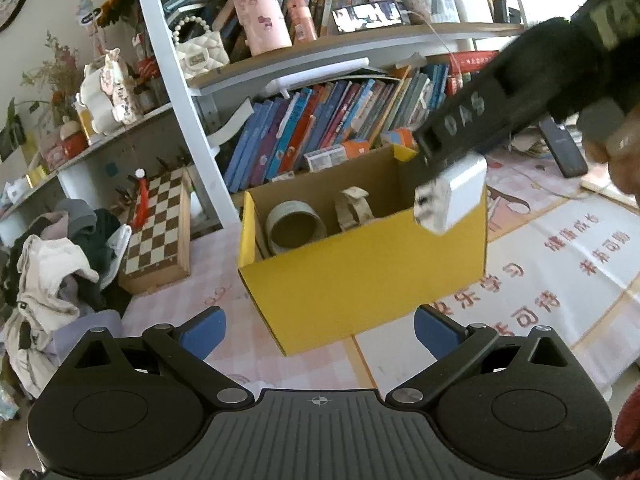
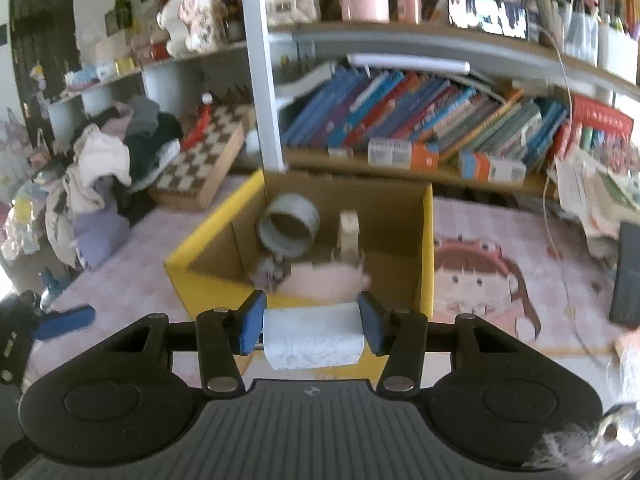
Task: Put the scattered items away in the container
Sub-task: 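Lower the white block into the yellow box and open the right gripper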
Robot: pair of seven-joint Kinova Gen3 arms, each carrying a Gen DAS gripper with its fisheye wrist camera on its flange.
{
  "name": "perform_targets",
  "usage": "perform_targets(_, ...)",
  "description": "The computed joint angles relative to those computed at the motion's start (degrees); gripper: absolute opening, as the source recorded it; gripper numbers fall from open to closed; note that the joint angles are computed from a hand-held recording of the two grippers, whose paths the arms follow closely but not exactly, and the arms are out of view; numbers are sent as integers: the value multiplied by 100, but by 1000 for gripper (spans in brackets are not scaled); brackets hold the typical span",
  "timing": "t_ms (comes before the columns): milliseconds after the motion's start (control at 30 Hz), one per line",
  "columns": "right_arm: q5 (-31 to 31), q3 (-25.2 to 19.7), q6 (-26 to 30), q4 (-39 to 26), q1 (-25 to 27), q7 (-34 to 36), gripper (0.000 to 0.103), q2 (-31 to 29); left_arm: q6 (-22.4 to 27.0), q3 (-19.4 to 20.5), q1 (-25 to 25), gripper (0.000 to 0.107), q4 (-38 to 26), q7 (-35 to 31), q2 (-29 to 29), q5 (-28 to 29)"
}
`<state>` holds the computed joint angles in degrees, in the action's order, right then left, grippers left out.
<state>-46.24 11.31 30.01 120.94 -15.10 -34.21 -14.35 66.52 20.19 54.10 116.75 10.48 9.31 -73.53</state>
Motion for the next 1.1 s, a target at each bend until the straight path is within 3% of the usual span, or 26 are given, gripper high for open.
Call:
perform_targets(133, -459, 222, -6, -232, -186, 557, 47, 160, -5, -74, -78, 102, 31, 216, 5, -267)
perform_targets(267, -710, 105, -92, -509, -34, 907, 47, 551, -102, -127, -211, 102, 26, 364, 37, -415)
perform_targets(467, -104, -428, -70, -1092, 379, 571, 47, 1388, -147, -207, -332, 102, -66, 309, 120, -425)
perform_targets(667, 524, -818, 303, -1804, 629, -96, 47, 2168, -234, -268, -414, 102, -168, 200, 186, -376)
perform_targets(1033, 1402, -1567, 426, -2621, 910, -513, 47, 2937, -442, -420, -467, 102, -414, -169, 328, -138)
perform_targets(1100, 1482, -1687, 410, -2652, 1004, -624, 56, 2986, -433, -442, -459, 102, -447, -217, 339, -85)
